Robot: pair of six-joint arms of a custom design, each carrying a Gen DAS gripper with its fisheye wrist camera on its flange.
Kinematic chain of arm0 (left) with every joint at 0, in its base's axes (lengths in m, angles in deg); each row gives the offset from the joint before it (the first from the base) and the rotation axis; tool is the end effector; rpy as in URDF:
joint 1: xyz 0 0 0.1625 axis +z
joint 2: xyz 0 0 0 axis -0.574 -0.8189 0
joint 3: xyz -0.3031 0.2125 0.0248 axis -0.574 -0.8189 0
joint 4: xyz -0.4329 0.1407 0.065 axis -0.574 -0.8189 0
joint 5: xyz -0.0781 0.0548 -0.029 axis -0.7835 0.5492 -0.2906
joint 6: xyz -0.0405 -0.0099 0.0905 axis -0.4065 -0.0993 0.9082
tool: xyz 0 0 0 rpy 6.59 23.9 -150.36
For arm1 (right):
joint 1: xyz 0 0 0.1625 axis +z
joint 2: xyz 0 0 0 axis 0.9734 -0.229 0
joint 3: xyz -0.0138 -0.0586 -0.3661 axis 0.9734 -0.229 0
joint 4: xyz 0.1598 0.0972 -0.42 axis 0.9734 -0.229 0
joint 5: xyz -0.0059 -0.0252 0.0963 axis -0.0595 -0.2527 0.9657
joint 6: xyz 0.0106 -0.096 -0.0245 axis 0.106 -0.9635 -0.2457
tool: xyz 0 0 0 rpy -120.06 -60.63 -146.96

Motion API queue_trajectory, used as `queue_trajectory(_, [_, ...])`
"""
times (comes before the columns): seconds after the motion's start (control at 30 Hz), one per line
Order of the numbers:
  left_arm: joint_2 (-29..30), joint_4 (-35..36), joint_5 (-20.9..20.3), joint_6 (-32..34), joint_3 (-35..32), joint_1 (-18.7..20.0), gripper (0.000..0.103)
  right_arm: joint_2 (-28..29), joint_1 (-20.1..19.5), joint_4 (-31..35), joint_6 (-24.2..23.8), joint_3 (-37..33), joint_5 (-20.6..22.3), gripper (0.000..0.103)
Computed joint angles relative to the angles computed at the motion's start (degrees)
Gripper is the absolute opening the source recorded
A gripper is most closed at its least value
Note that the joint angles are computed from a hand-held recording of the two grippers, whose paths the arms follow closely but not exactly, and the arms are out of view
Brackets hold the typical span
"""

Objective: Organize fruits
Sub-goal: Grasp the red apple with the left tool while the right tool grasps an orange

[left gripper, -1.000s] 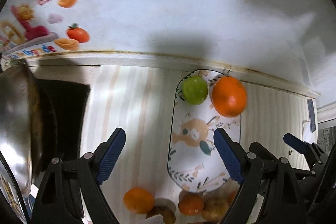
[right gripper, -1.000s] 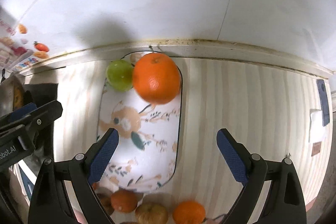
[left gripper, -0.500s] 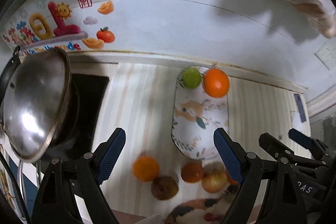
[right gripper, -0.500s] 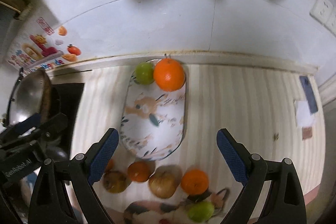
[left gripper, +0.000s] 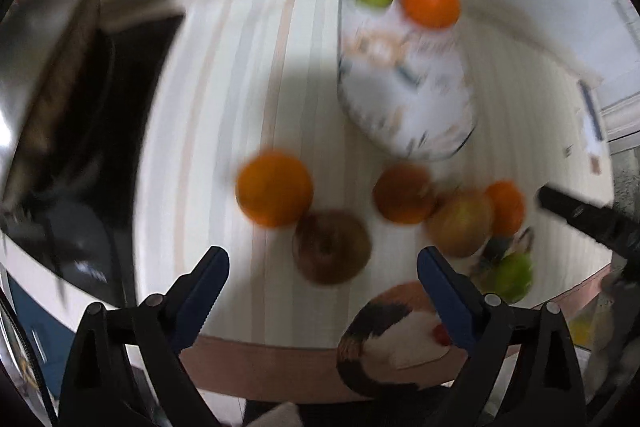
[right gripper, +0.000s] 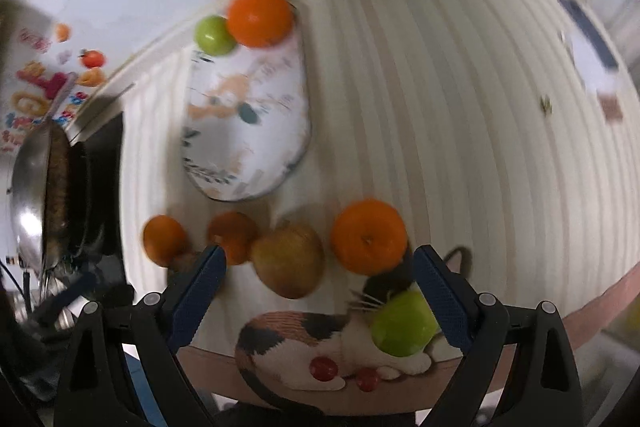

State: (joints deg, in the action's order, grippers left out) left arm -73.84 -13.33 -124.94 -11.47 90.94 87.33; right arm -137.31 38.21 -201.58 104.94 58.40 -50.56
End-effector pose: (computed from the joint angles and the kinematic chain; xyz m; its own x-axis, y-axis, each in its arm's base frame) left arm -0.2018 -0.5763 0.3492 -0.7566 0.0112 -0.6538 0.1012 0.9898 -0.1001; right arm 0.3620 -0.5854 0.1704 -0.8574 0.2088 0.4704 0.1018 0.9648 -0.2427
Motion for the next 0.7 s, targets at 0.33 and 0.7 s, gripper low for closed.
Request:
queue_trajectory(0.33, [3.13, -2.23, -3.14, -0.93, 1.88, 4.58, 0.093, 2.42, -5.56, 1.85, -0.87, -0.54, 3.04, 0.086])
queue_trajectory(0.7, [3.32, -5.82, -1.60, 1.43, 4.88, 4.34, 0.064, 5.15, -7.05, 6.74, -2.02, -2.87, 4.34, 0.067])
